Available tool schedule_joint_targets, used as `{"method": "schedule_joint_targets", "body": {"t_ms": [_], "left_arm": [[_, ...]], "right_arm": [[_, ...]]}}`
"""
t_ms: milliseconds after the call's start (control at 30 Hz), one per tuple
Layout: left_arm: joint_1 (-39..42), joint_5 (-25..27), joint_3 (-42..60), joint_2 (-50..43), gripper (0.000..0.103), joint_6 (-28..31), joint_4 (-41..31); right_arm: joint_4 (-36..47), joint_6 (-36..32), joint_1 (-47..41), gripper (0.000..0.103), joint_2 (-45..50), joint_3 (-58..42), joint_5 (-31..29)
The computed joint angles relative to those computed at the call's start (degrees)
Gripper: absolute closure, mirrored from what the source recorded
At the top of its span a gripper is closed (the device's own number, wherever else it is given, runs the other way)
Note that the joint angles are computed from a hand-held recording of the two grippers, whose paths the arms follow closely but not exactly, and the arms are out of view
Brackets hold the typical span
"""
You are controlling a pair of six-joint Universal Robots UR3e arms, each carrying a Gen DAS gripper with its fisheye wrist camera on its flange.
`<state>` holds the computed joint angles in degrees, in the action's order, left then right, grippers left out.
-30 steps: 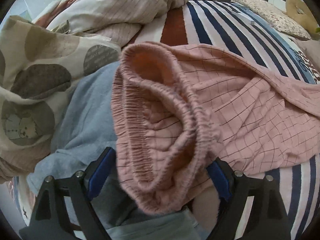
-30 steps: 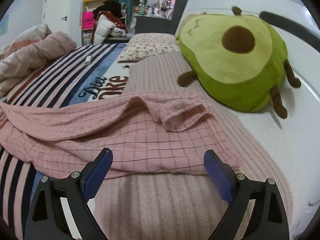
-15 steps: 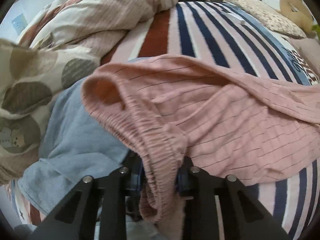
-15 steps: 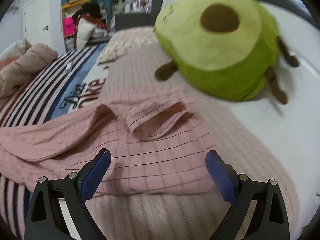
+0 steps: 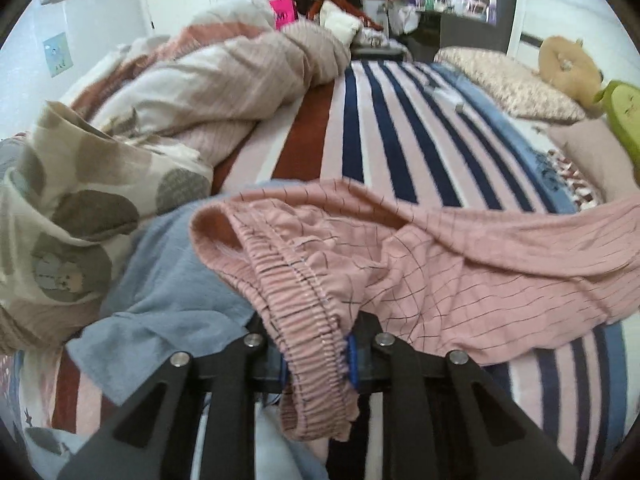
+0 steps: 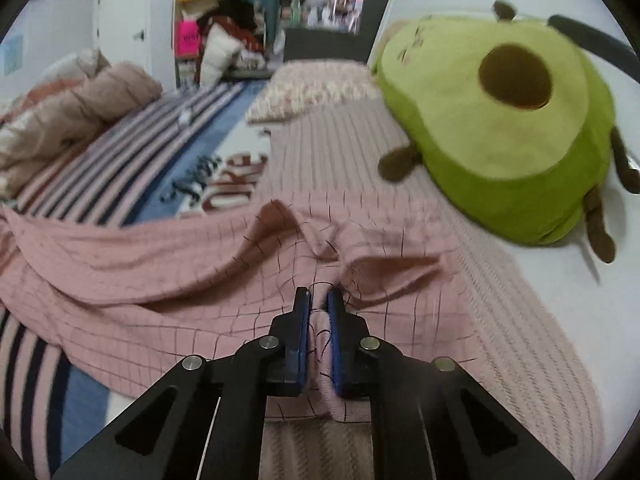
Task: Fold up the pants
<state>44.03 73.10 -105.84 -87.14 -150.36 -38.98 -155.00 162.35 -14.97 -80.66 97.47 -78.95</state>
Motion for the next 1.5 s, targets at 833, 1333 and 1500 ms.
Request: {"method": "schedule_joint_targets", "body": {"t_ms": [833, 1333, 1500], "left_arm": [[19.6, -11.8, -2.1, 30.1, 0.089, 13.4, -31.6], [1.8, 7.7, -3.3, 6.1, 0.089, -2.7, -2.2], [-0.2, 9.3, -3.1, 4.7, 0.088, -3.4, -1.7]], "right_arm": [[12.9, -4.5, -11.7, 0.1, -20.4, 5.2, 13.6], [3.6, -0.3, -4.0, 0.042, 3.4, -7.7, 2.0], [12.4, -0.3, -6.2, 0.022, 6.7, -11.2, 5.9]]}}
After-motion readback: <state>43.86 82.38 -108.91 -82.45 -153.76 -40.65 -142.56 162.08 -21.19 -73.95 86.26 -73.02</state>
